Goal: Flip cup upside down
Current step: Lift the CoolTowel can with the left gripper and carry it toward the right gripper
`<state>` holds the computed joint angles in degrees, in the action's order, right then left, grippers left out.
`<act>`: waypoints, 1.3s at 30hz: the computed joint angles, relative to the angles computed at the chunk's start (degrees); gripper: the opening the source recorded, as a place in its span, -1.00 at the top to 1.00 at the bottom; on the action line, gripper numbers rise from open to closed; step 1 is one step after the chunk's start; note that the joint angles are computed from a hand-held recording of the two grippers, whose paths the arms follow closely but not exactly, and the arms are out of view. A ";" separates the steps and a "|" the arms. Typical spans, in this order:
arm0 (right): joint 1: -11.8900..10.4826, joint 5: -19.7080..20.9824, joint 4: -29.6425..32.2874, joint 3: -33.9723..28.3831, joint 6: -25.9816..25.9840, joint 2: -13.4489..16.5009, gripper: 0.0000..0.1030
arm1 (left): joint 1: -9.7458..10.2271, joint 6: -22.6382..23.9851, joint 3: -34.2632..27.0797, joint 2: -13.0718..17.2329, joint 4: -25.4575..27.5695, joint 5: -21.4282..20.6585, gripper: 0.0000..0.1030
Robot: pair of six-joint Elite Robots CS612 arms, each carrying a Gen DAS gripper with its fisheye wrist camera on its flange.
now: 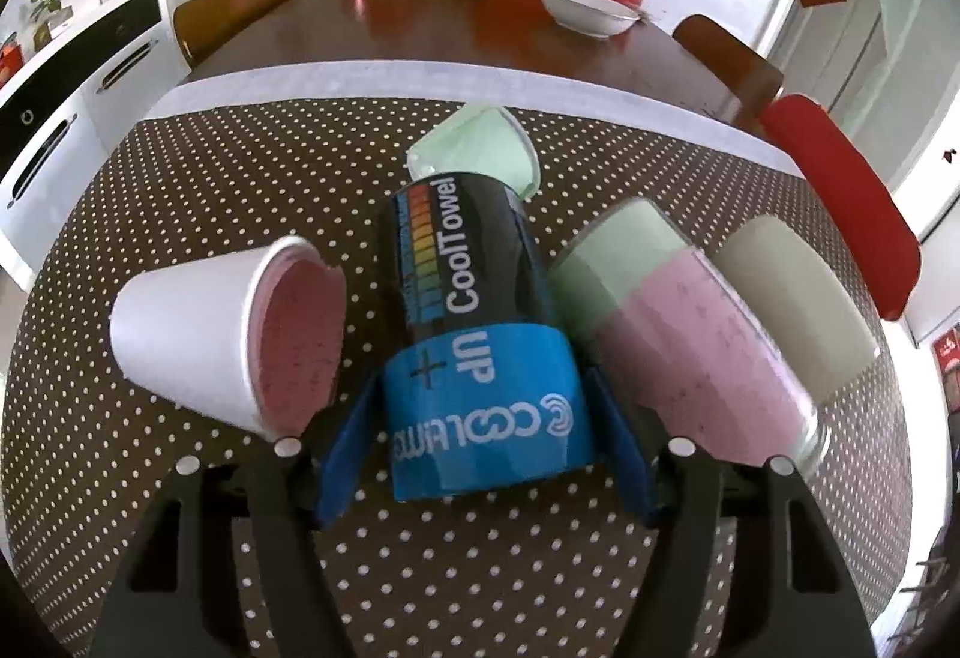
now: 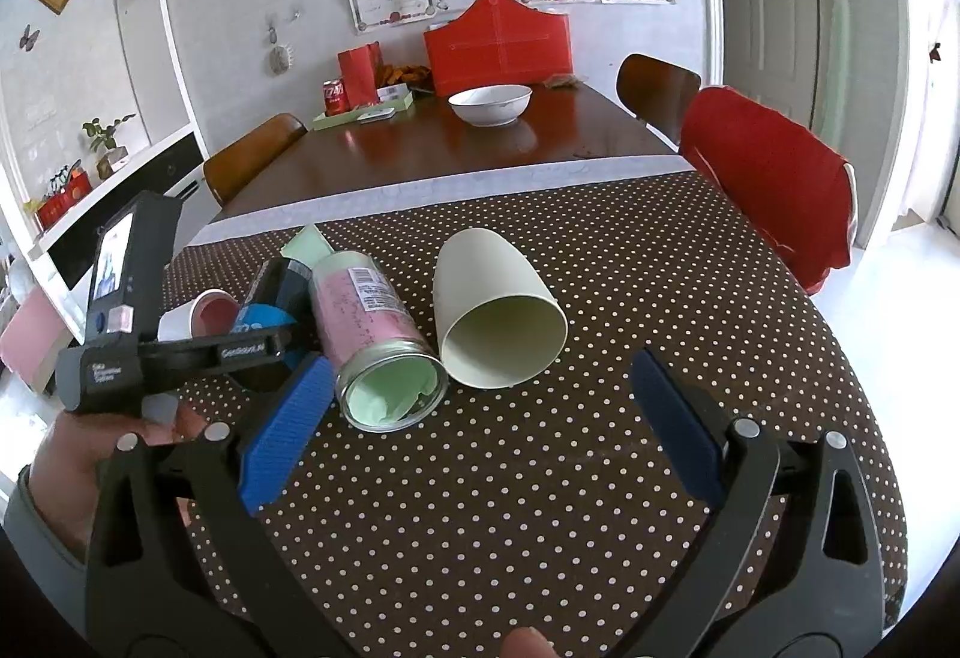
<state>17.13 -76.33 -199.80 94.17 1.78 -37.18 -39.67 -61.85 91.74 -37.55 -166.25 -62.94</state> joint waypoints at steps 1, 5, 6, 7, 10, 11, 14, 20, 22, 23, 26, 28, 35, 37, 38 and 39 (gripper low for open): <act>0.04 0.00 -0.09 0.14 0.08 -0.10 -0.88 | -0.14 0.25 0.34 -0.18 -0.37 -0.02 -0.30; 0.19 0.12 -0.82 1.01 0.24 -0.71 -0.88 | -0.89 1.23 2.74 -1.44 -2.59 0.22 -0.29; 0.21 0.11 -0.89 1.15 0.23 -0.86 -0.88 | -1.07 1.48 3.33 -1.75 -3.16 0.34 -0.29; 0.28 0.04 -1.15 1.37 0.26 -1.01 -0.88 | -1.43 1.78 4.10 -2.22 -3.75 0.60 -0.28; 0.42 0.01 -1.95 2.25 0.44 -1.52 -0.88 | -2.10 2.62 5.75 -3.12 -5.31 0.66 -0.27; 0.46 0.06 -2.25 2.66 0.52 -1.77 -0.88 | -2.30 2.85 6.28 -3.36 -5.90 0.43 -0.27; 0.59 0.11 -3.30 3.67 0.42 -2.35 -0.88 | -2.86 3.44 6.83 -3.70 -4.90 0.65 -0.27; 0.58 0.05 -4.98 5.25 0.23 -3.23 -0.88 | -2.70 2.79 5.13 -2.76 0.97 0.04 -0.30; 0.44 -0.09 -5.15 5.42 0.38 -3.35 -0.88 | -2.49 2.73 4.34 -2.49 2.66 0.08 -0.30; 0.38 -0.14 -5.25 5.46 0.52 -3.35 -0.88 | -2.27 2.73 4.04 -2.34 3.07 -0.09 -0.30; 0.27 -0.22 -5.37 5.43 0.85 -3.34 -0.88 | -1.36 2.52 3.08 -1.71 2.90 -1.85 -0.29; 0.22 -0.28 -5.24 5.36 0.83 -3.30 -0.88 | -1.03 2.58 3.22 -1.47 1.11 -2.31 -0.27; 0.20 -0.36 -5.18 5.44 1.19 -3.25 -0.88 | -2.04 5.16 4.99 -2.33 -2.32 -0.89 -0.26; 0.19 -0.35 -5.53 5.53 1.43 -3.27 -0.88 | -2.58 5.69 5.98 -2.93 -3.58 -0.19 -0.26; 0.17 -0.31 -5.75 5.62 1.46 -3.29 -0.88 | -2.80 5.88 6.38 -3.20 -4.09 0.07 -0.26; 0.19 -0.31 -6.04 5.78 1.43 -3.36 -0.88 | -3.11 6.08 7.03 -3.58 -5.03 0.36 -0.26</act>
